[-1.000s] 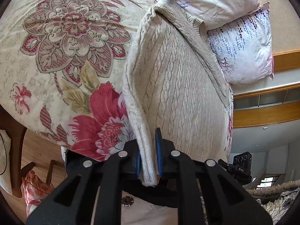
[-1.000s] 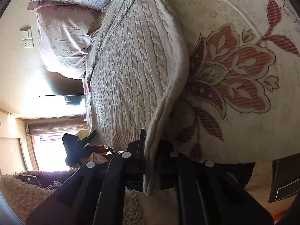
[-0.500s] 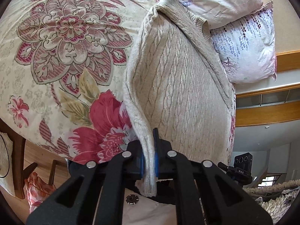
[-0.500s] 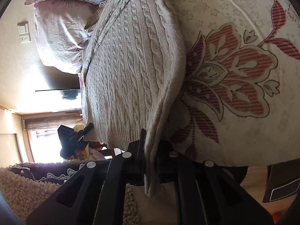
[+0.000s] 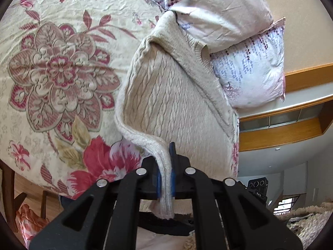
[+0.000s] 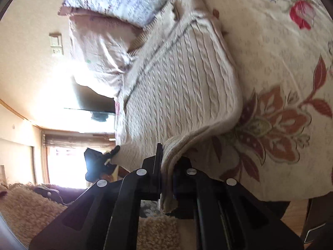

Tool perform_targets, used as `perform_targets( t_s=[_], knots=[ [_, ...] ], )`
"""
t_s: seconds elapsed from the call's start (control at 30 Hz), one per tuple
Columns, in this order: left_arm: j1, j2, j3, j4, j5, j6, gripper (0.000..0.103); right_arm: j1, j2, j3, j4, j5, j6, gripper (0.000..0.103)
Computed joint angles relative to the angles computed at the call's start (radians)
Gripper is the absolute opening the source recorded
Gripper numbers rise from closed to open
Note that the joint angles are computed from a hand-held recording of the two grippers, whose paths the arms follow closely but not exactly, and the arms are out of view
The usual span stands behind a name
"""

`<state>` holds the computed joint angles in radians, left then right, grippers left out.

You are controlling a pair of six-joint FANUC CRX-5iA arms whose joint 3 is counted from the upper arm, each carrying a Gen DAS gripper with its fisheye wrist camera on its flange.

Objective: Fold small clothes
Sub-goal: 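Fold the hem up toward the collar with both grippers and open them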

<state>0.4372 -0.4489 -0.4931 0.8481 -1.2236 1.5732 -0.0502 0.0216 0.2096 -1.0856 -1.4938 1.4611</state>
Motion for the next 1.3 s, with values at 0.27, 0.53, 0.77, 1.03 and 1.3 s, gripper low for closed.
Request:
perform_targets(
  t_s=[0.27, 0.53, 0.77, 1.03, 1.3],
  knots=[
    [-0.050, 0.097, 0.061, 0.136, 0.193, -0.099, 0.006, -0.008, 0.037, 0.072, -0.074, 0.198, 0.054, 0.008],
    [-0.147, 0.313, 0.220, 0.170, 0.379, -0.115, 0.006, 0.115, 0.154, 0.197, 0.073, 0.445, -0.071, 0.008],
    [-0.193, 0.477, 0.358, 0.096, 0.456, 0.009, 0.006, 0.259, 0.272, 0.303, 0.425, 0.570, -0.305, 0.008],
    [-0.194, 0.577, 0.437, -0.039, 0.463, 0.313, 0.006, 0.303, 0.398, 0.401, 0.614, 0.557, -0.625, 0.008],
    [-0.203, 0.602, 0.458, -0.107, 0.474, 0.457, 0.008, 0.281, 0.434, 0.429, 0.586, 0.538, -0.779, 0.009]
  ],
)
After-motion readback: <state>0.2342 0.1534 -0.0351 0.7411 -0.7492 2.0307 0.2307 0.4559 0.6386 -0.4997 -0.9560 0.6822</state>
